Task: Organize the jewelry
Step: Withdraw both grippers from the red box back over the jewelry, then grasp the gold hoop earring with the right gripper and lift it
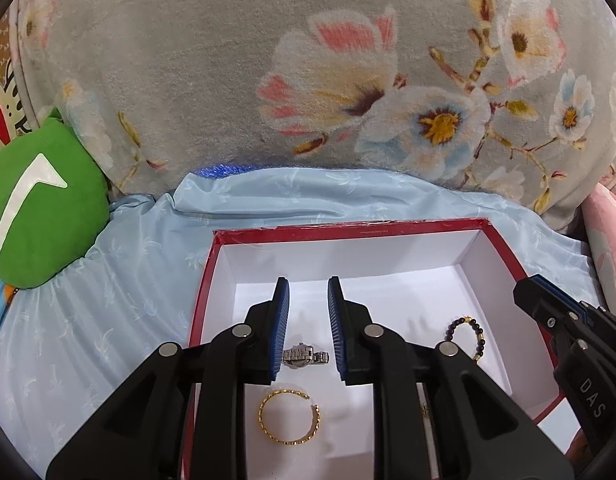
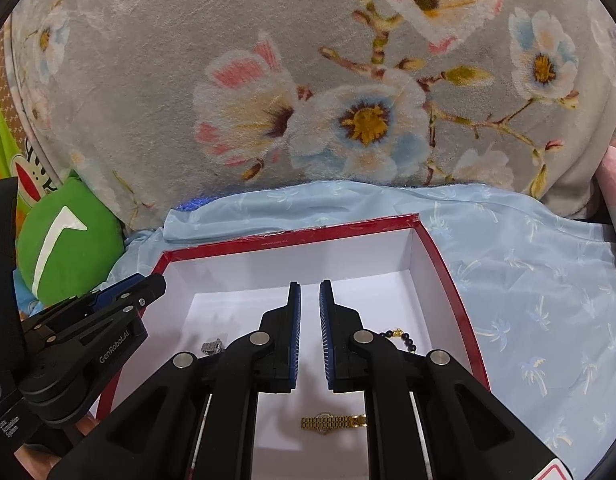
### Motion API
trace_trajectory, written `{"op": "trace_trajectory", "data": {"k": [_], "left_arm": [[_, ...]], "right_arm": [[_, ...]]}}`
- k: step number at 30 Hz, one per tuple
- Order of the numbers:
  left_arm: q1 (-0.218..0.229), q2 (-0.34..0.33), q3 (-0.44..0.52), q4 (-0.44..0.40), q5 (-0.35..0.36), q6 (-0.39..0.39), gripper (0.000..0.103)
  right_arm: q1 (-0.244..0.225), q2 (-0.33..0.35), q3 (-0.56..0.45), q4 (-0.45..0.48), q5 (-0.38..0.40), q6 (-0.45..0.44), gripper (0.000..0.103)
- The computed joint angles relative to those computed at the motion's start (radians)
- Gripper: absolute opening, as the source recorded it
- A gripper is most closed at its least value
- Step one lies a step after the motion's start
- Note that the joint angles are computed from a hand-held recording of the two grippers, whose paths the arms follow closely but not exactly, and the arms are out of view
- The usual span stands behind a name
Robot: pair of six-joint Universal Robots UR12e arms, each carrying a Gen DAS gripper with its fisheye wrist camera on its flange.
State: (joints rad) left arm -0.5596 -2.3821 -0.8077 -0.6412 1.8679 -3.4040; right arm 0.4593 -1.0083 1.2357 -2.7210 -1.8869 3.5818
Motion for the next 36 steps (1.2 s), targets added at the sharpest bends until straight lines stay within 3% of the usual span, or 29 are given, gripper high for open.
{"op": "trace_trajectory", "data": {"k": [8,12,17,24,31,36], "left_arm": [[-0.012,0.073,-0.106,0.068,0.0,0.003,0.019],[-0.018,0.154,-0.241,0.144,-0.002,-0.003,0.037],[-0.022,0.265,-0.439,0.198,-0.032,-0.036,0.043],[-0.027,0.352,-0.631,0.183,-0.11,-0.124,0.044],[-0.048,0.371,-0.701,0.156,-0.139,-0.142,0.044],[-0.055,0.38,-0.727,0.149,-0.162,-0.146,0.044]], "right_arm": [[0.028,-0.064,0.087,-0.065,-0.01,0.002,0.01],[0.051,-0.133,0.193,-0.119,-0.01,0.013,0.012],[0.085,-0.222,0.342,-0.134,-0.032,0.068,0.018],[0.127,-0.314,0.516,-0.055,-0.055,0.205,0.018],[0.144,-0.336,0.585,0.02,-0.025,0.302,0.018],[0.163,-0.327,0.587,0.054,-0.057,0.305,0.034]]}}
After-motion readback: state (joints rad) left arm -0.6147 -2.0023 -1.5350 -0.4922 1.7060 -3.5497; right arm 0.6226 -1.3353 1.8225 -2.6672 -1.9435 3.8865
